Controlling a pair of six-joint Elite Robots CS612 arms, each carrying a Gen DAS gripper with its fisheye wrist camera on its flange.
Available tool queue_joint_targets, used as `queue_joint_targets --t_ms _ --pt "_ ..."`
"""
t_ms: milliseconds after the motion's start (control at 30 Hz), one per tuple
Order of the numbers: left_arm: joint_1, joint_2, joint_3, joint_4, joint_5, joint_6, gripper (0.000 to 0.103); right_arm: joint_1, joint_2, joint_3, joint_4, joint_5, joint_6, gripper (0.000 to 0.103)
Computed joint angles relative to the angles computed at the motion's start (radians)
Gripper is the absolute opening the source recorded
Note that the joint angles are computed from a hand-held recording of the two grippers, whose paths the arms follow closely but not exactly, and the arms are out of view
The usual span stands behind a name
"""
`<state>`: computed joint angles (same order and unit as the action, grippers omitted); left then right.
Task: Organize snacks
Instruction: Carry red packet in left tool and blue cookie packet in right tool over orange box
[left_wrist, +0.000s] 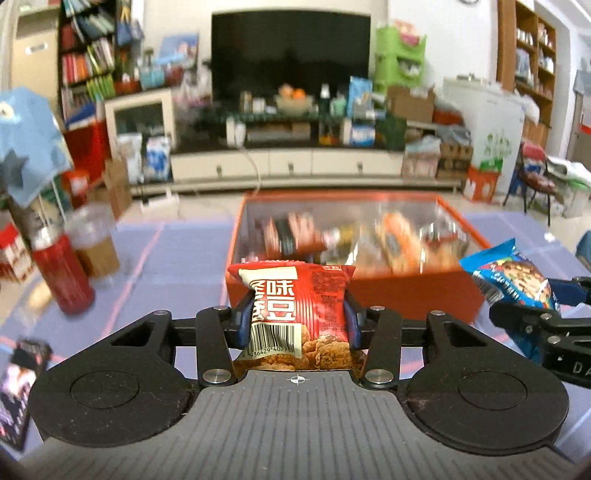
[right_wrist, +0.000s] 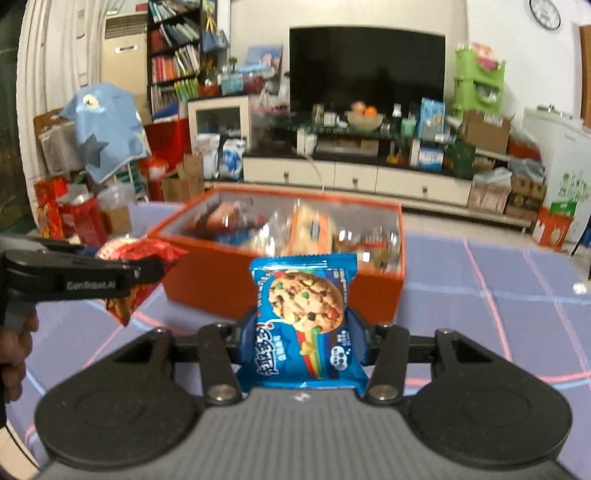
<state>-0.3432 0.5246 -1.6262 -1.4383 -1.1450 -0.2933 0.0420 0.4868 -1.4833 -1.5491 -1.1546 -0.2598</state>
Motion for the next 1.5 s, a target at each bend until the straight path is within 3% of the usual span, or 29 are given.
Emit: queue_joint_targets --t_ms 200,333,633,1133,1500 --pt "0.019 -0.054 0.109 -0.077 -0.023 -0.003 0.022 0.014 -0.054 0.093 -0.103 -0.029 0.079 0.052" --pt "0.023 -0.076 0.168 -0.126 0.005 -0.002 0.022 0.024 -0.097 0.177 -0.185 -0.052 0.158 0.052" --pt "0.017 -0.096 0.231 -0.190 0.066 0.028 0.022 0.039 -0.134 0.274 -0.255 -0.126 0.180 0.052" --pt "0.014 -0.105 0.265 -0.180 0.096 0.007 0.022 0.046 -0.160 0.331 -0.221 -0.183 0.194 0.052" --pt "0.018 -0.113 0.279 -0.185 0.077 -0.008 0.022 0.040 -0.164 0.343 -0.214 -0.166 0.202 0.052"
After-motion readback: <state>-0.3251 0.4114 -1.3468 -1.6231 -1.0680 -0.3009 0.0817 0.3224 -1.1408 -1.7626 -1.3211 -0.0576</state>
